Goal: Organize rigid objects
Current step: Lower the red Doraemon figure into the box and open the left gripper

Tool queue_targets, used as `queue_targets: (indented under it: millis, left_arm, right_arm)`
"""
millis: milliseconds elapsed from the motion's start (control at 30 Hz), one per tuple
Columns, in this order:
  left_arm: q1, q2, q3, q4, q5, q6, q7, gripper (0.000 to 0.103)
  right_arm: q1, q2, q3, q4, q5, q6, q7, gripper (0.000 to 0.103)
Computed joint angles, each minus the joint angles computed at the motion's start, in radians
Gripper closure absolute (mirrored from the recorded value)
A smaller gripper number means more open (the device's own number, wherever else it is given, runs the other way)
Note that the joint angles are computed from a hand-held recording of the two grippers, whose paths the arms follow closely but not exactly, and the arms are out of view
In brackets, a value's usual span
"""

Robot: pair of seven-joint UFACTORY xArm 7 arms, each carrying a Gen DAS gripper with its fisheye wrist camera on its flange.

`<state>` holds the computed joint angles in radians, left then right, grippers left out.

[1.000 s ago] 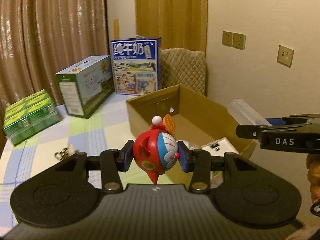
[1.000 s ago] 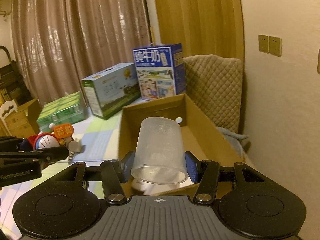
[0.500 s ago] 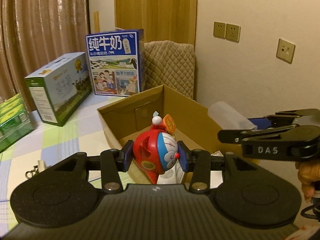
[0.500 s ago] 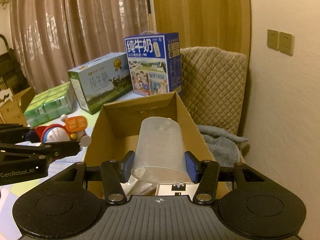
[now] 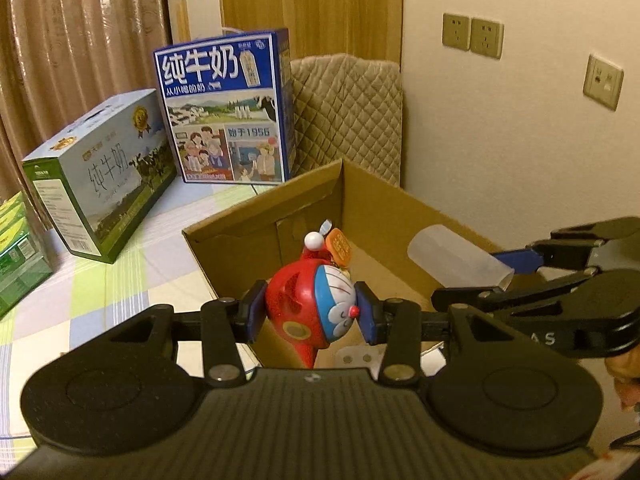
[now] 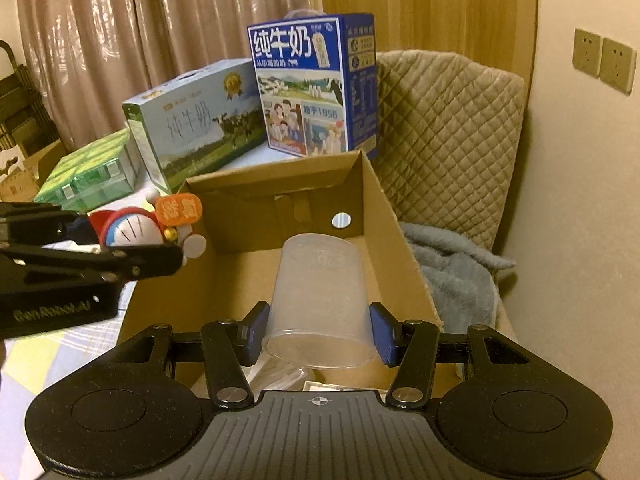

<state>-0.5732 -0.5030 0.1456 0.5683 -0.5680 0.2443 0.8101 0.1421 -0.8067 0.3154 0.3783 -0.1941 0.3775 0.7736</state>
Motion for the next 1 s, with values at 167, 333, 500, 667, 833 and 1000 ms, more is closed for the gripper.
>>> queue_targets:
  millis: [167,333,500,667,833,1000]
  left_arm:
    - [0.004,0.049,-0.01,0.011,0.0,-0.012,-0.004,0.063]
    - [0.015,0.088,-0.029,0.03,-0.001,-0.02,-0.004,0.063]
    - [0.019,0.114,-0.034,0.048,-0.018,-0.015,0.005,0.063]
    - [0.036,0.13,-0.052,0.057,-0.025,-0.017,0.01,0.063]
    - [0.041,0.144,-0.054,0.072,-0.047,-0.007,0.021,0.063]
    - [0.05,0.158,-0.062,0.082,-0.062,-0.012,0.038,0.063]
  right_arm:
    - [-0.003,0.041,-0.009,0.01,0.001,-0.01,-0.008,0.053]
    - [-0.007,0.07,-0.015,0.018,0.0,-0.02,-0.012,0.053]
    - [-0.01,0.089,-0.02,0.029,-0.001,-0.017,-0.018,0.053]
    - [-0.006,0.102,-0.027,0.034,0.002,-0.023,-0.024,0.053]
    - [-0.009,0.115,-0.029,0.042,0.008,-0.023,-0.02,0.053]
    - [-0.01,0.118,-0.031,0.047,0.012,-0.023,-0.014,0.053]
